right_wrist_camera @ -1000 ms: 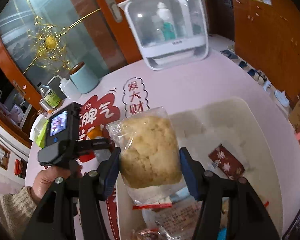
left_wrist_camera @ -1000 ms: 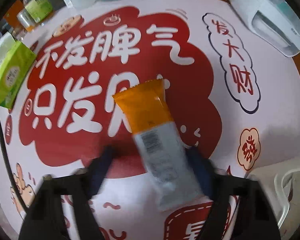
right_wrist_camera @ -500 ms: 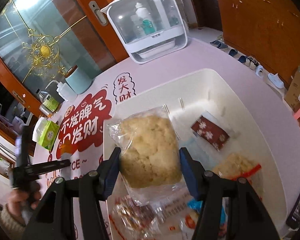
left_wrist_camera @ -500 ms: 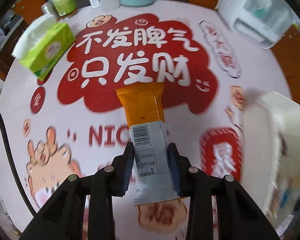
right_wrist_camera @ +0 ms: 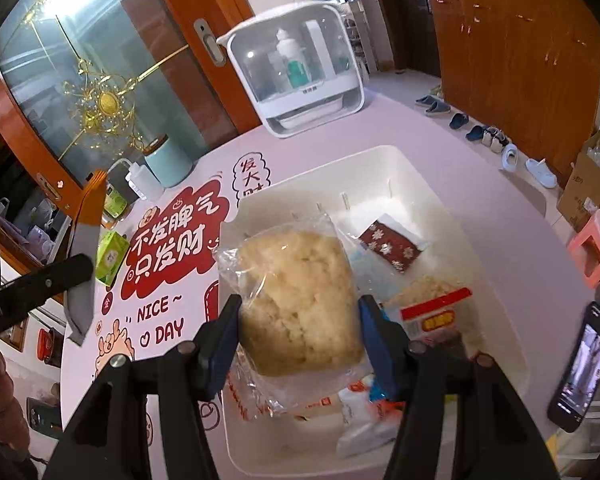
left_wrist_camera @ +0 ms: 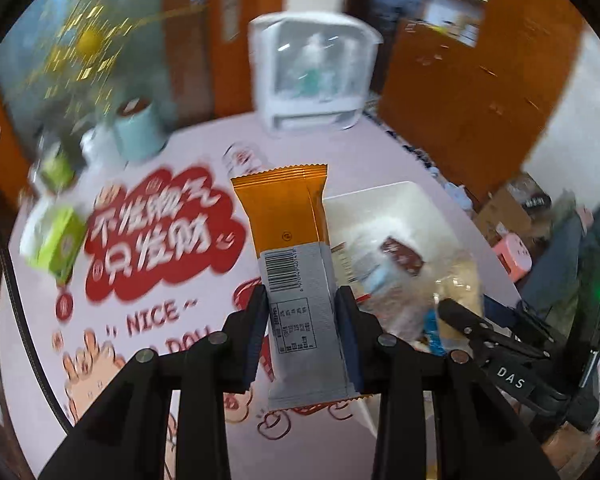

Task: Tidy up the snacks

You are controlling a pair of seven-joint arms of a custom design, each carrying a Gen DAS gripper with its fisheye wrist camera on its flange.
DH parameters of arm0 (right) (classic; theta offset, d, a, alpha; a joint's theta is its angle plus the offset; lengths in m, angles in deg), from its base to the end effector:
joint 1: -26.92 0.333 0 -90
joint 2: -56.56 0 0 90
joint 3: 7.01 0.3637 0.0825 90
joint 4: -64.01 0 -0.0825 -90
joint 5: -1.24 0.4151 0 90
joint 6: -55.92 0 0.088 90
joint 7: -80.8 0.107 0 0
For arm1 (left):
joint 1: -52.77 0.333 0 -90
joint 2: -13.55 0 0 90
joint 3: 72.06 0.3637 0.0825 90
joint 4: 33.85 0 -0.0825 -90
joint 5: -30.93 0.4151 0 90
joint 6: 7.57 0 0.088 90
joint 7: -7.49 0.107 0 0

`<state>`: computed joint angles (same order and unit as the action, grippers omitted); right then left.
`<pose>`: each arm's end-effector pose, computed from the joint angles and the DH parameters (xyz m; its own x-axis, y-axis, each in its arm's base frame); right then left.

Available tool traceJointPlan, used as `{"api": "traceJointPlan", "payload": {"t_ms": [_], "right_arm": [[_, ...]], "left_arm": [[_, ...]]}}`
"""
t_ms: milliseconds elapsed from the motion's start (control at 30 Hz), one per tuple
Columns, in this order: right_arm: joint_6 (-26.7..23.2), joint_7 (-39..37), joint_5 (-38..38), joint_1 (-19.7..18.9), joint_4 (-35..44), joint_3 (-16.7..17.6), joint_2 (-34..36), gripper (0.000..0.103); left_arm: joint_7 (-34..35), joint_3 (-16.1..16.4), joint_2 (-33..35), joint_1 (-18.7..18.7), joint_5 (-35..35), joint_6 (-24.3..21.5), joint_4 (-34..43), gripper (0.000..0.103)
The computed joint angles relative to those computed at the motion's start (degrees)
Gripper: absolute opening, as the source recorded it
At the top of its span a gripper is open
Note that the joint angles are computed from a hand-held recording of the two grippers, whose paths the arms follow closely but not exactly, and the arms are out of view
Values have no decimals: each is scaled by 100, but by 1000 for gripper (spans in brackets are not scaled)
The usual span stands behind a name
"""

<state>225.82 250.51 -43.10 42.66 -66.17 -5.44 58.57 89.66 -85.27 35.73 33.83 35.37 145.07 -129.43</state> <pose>0.5399 0.2178 0.4308 -0.2469 -0.9196 -0.3057 -0.7167 0.3856 -0.5811 0.6484 -0.3798 0.4874 -0.4494 -0.8881 0.0964 -0.7546 0.3196 -0.5731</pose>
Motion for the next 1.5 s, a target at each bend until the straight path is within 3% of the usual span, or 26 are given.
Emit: {"api": "traceJointPlan", "payload": {"t_ms": [167,333,800,867,900,967,1100,1500], "right_arm": [[-181,507,-551,-122,-201,62,-345,58],[-241,536,-566,-365,-409,220,-567,58],[-298,-711,517,-542,-581,316,-600,59],[-295,-990,776,-517,-593,293,-584,60],[-289,-1132,909,-505,-596,283,-570,62],[-334,-1291,1039,-490,-573,291,-539,68],[-386,-872,429,-552,-522,350,-537,73],[-305,-1525,892,-401,-559,310,-490,73]], "left_arm": [[118,-101,137,-190,94,-50,162,33],[80,-107,276,-402,162,-197,347,33],[-492,164,485,-859,856,-173,568,36],[-599,184,521,-880,896,-237,627,45],[-670,206,528,-901,929,-286,645,62],[-897,281,489,-939,1037,-200,569,77],[-1161,416,405,-1057,1419,-154,450,78],[-2017,460,119,-940,1804,-387,119,78]]}}
